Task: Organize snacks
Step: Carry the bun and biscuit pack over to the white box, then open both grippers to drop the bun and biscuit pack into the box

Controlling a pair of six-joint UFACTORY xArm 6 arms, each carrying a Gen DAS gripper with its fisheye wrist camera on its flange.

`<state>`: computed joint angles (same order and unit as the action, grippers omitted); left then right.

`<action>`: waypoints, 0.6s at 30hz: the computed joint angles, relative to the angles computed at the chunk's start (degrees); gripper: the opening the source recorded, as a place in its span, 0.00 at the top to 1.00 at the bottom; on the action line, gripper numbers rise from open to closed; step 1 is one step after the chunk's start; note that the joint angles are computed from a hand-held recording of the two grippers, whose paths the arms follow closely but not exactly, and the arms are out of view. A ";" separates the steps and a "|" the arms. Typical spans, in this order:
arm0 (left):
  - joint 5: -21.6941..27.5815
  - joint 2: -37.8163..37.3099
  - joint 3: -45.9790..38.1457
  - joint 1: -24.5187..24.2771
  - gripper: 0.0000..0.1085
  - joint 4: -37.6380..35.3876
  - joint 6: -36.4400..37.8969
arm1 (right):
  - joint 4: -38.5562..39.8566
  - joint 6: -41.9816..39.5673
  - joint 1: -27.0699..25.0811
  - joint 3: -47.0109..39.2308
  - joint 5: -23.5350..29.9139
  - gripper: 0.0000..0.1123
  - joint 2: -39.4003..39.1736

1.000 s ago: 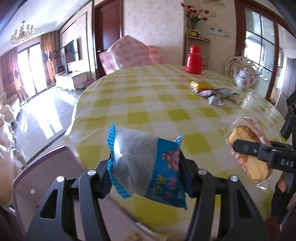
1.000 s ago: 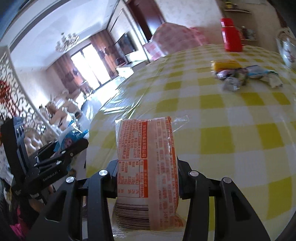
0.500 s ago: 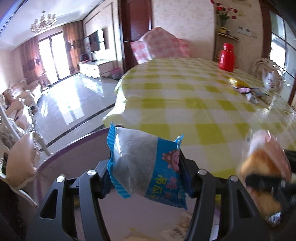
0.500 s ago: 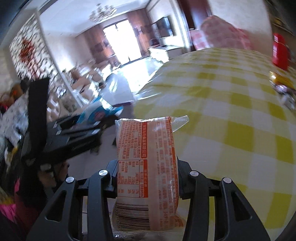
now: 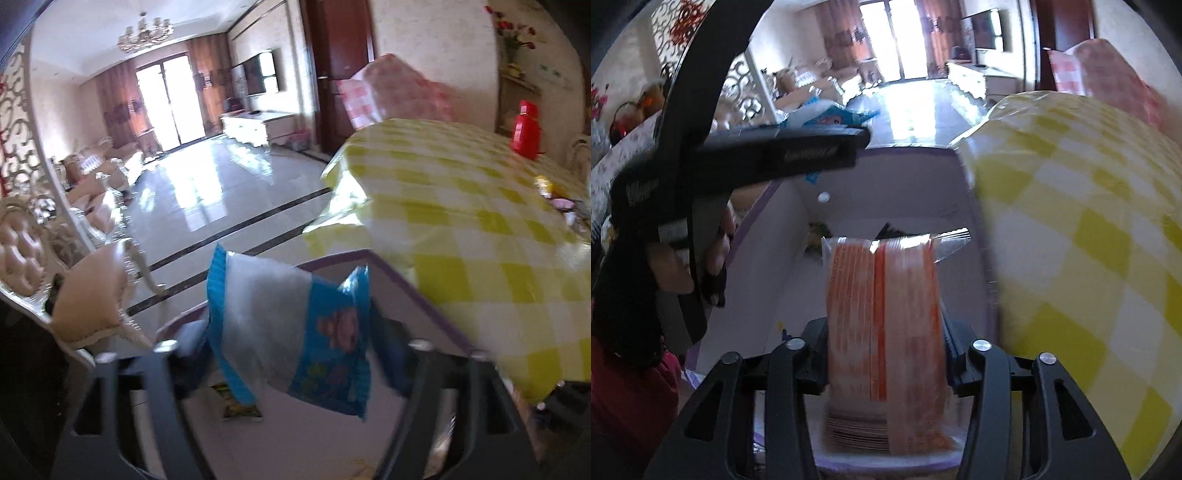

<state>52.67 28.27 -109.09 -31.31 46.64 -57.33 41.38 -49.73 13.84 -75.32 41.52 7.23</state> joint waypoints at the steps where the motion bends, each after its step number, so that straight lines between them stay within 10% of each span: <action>1: 1.37 0.16 -0.38 -0.35 0.10 1.66 -1.05 | 0.86 -0.57 -0.08 0.38 -0.61 0.32 -0.26; 18: 4.34 8.74 -13.31 -4.67 0.07 1.83 4.68 | 11.85 -1.24 -16.08 2.38 -2.04 0.26 -4.85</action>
<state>57.01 37.01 -122.40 -35.97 48.46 -52.65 53.24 -50.97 -2.24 -72.94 39.48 2.38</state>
